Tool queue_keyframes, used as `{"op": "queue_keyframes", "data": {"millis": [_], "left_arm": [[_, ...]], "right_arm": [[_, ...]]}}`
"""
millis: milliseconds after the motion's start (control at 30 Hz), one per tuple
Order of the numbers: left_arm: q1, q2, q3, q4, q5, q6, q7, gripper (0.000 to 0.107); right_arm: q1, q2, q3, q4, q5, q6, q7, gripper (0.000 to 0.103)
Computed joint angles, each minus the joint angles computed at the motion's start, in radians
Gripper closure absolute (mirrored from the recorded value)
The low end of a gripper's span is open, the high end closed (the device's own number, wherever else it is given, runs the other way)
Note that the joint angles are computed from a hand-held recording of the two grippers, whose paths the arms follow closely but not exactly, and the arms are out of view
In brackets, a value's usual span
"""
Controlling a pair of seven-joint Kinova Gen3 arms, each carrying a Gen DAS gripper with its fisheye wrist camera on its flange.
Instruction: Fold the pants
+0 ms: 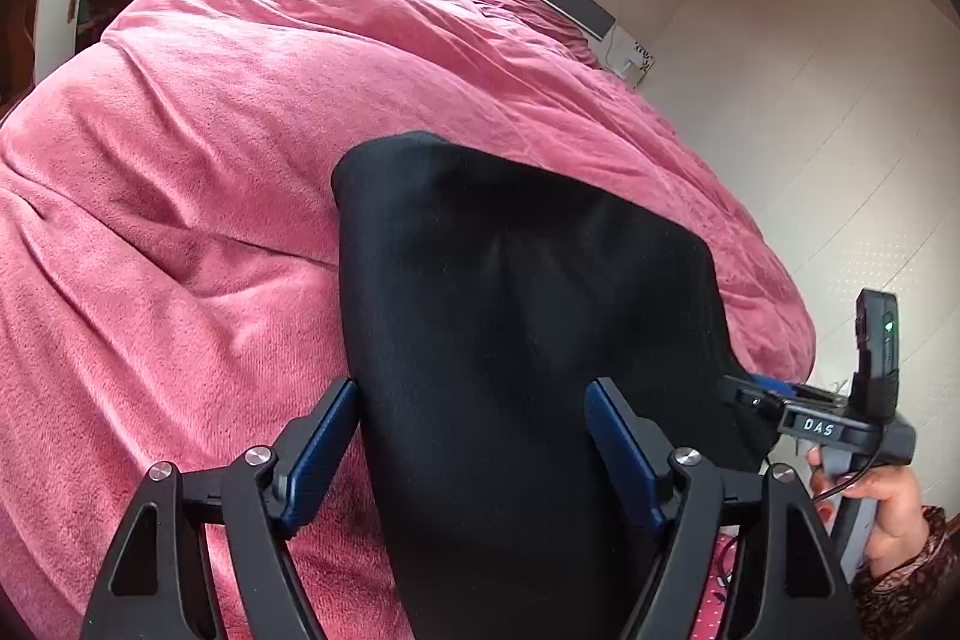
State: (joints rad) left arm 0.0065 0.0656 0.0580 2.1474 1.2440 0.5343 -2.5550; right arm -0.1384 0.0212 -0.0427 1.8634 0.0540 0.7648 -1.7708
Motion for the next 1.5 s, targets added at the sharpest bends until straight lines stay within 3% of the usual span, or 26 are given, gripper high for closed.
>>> {"op": "queue_keyframes", "data": {"millis": [167,733,967,1267,1500], "left_arm": [[-0.012,0.013,-0.005,-0.019,-0.015,0.037,0.017,0.029],[-0.022,0.098,0.036,-0.135,-0.199,0.079,0.195,0.024],[-0.045,0.125,0.053,-0.154,-0.193,0.11,0.195,0.023],[-0.073,0.18,0.065,-0.198,-0.201,0.172,0.174,0.023],[-0.086,0.195,0.078,-0.196,-0.165,0.187,0.129,0.022]], "right_arm": [[0.004,0.006,0.003,0.0,-0.009,-0.003,0.004,0.031],[0.052,0.056,0.024,-0.017,-0.098,-0.026,0.102,0.02],[0.065,0.084,0.023,-0.038,-0.134,-0.032,0.142,0.019],[0.16,0.154,0.014,-0.068,-0.365,-0.038,0.347,0.016],[0.197,0.203,0.005,-0.099,-0.432,-0.023,0.414,0.012]]}}
